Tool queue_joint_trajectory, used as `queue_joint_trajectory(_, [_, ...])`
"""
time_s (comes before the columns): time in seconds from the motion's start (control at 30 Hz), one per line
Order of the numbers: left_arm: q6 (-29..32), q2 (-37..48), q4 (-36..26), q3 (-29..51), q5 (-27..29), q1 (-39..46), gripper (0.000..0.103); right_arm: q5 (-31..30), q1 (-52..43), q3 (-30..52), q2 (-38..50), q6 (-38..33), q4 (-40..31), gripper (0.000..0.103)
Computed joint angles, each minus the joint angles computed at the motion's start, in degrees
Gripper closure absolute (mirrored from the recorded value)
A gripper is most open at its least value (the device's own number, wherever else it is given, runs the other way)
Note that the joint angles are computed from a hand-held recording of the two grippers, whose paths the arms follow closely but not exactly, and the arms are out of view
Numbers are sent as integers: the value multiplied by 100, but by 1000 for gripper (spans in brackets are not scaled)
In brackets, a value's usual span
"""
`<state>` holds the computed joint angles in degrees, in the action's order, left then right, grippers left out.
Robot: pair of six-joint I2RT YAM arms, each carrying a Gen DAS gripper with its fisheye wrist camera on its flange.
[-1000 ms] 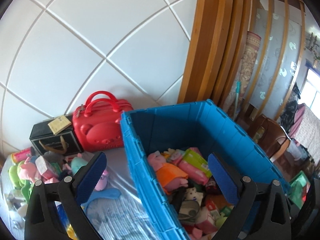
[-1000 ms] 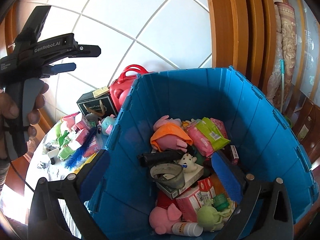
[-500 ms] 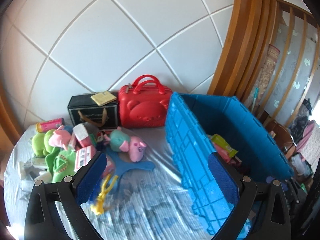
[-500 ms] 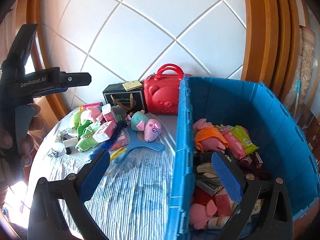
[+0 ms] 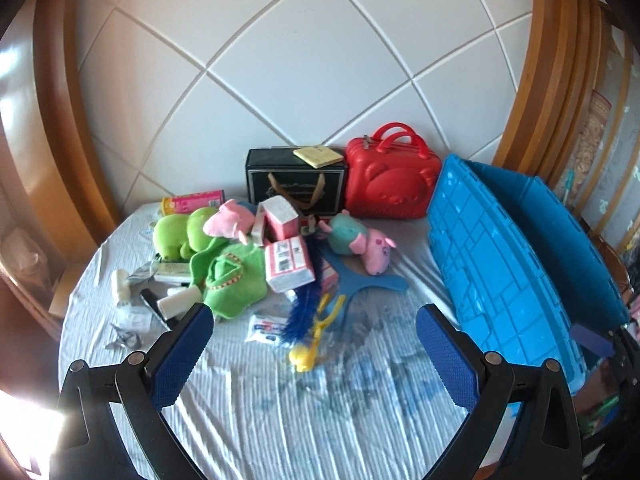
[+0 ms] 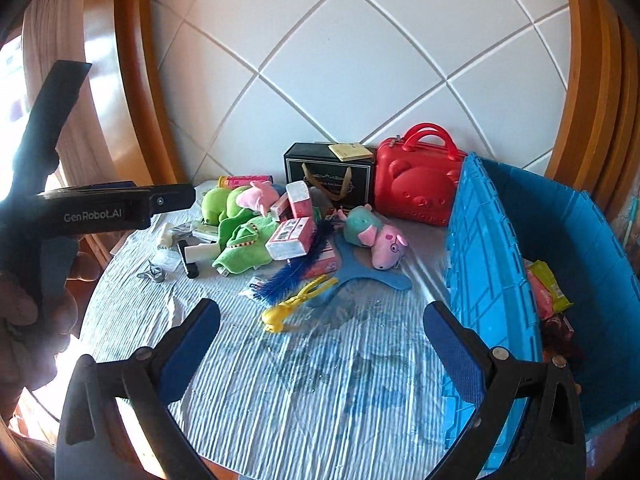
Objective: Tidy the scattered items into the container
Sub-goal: 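Return both tools from the crate to the table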
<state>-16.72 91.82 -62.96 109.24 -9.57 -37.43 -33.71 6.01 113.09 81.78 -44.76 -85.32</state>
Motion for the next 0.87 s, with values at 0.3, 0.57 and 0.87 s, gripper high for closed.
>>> queue_joint_trajectory(0.3, [282,-1468,99,-1665,403,1026,0,699,1188,-1088,-1129,704,401,0])
queue_joint_trajectory(0.57, [704,-2204,-35,-2318,1179,1987,0,1317,2101,-1673,-1854,1446,665,0])
queue_joint_trajectory(0.87, [1012,-2707,86,-2589,837,2338,0,1740,2732,-2015,-2313,1992,785,0])
